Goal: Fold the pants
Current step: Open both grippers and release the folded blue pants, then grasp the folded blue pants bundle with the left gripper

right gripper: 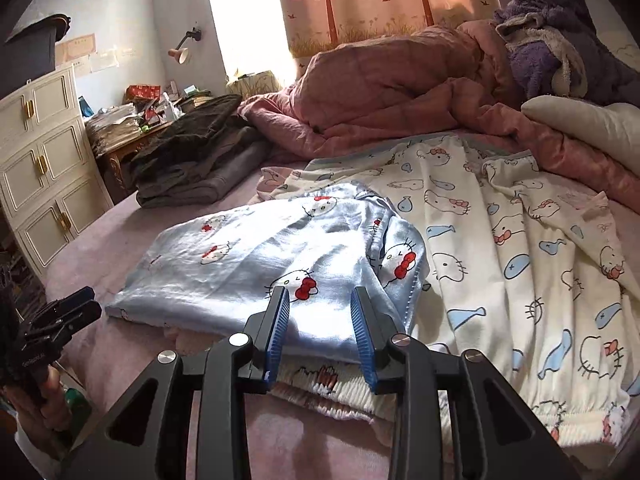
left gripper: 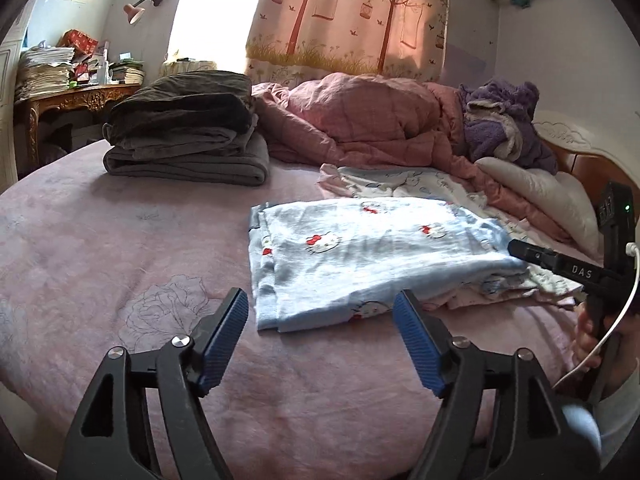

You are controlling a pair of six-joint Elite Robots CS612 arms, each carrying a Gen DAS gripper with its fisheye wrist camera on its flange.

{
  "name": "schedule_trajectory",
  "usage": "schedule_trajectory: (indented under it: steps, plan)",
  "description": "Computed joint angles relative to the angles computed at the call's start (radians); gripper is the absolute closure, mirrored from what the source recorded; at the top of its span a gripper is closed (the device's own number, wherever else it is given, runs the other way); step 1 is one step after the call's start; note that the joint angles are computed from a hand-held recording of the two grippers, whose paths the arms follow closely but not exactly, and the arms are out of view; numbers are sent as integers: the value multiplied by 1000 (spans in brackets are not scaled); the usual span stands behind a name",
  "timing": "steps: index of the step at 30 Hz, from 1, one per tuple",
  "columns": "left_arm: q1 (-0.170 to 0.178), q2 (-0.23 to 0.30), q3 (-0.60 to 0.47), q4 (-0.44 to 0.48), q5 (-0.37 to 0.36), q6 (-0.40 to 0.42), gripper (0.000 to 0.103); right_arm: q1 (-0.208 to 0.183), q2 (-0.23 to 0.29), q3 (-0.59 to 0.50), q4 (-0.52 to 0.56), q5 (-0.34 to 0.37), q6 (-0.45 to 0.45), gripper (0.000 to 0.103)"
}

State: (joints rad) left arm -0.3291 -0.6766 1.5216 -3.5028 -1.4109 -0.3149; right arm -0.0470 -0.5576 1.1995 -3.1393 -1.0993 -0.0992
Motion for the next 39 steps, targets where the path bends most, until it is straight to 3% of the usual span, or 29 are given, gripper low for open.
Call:
schedule_trajectory:
  steps: [2, 3, 4, 6, 9, 12, 16, 18, 23, 27, 33, 35, 37, 39]
  plan:
    - [-7, -6, 15, -51, 2, 5, 10, -8, -20, 31, -30, 39, 14, 70]
    - [-13, -11, 21, -61, 21, 10, 7, -10, -30, 43, -44, 58, 27, 65]
    - [-19, -18, 26, -59, 32, 13, 6, -13, -38, 53, -60, 78, 42, 47]
    - [-20, -29, 30, -40, -7, 12, 2, -16, -52, 68, -95, 113, 76, 29]
    - [4, -37, 14, 32, -183, -42, 0, -16, -72, 79, -125, 148, 97, 28]
    - [45, -17, -44, 152, -404, -199, 0, -14, -86, 90, -152, 152, 174, 17]
    - [75, 26, -114, 255, -552, -388, 1, -19, -77, 97, -226, 192, 313, 17]
    - [73, 36, -120, 235, -532, -450, 1, -16, -70, 100, -245, 182, 347, 16]
    - [69, 63, -156, 196, -472, -565, 1, 2, -52, 84, -183, 106, 325, 16]
    - [69, 91, -209, 205, -401, -622, 1, 19, -39, 68, -168, -8, 303, 16]
    - [66, 123, -261, 175, -344, -603, 1, 3, -32, 58, -174, 30, 345, 16]
    - [70, 134, -279, 168, -383, -587, 1, -1, -30, 56, -171, 40, 359, 16]
    - [81, 156, -301, 86, -492, -612, 4, -6, -26, 52, -165, 59, 375, 17]
    - [67, 136, -276, 88, -443, -587, 5, -5, -26, 53, -166, 50, 376, 16]
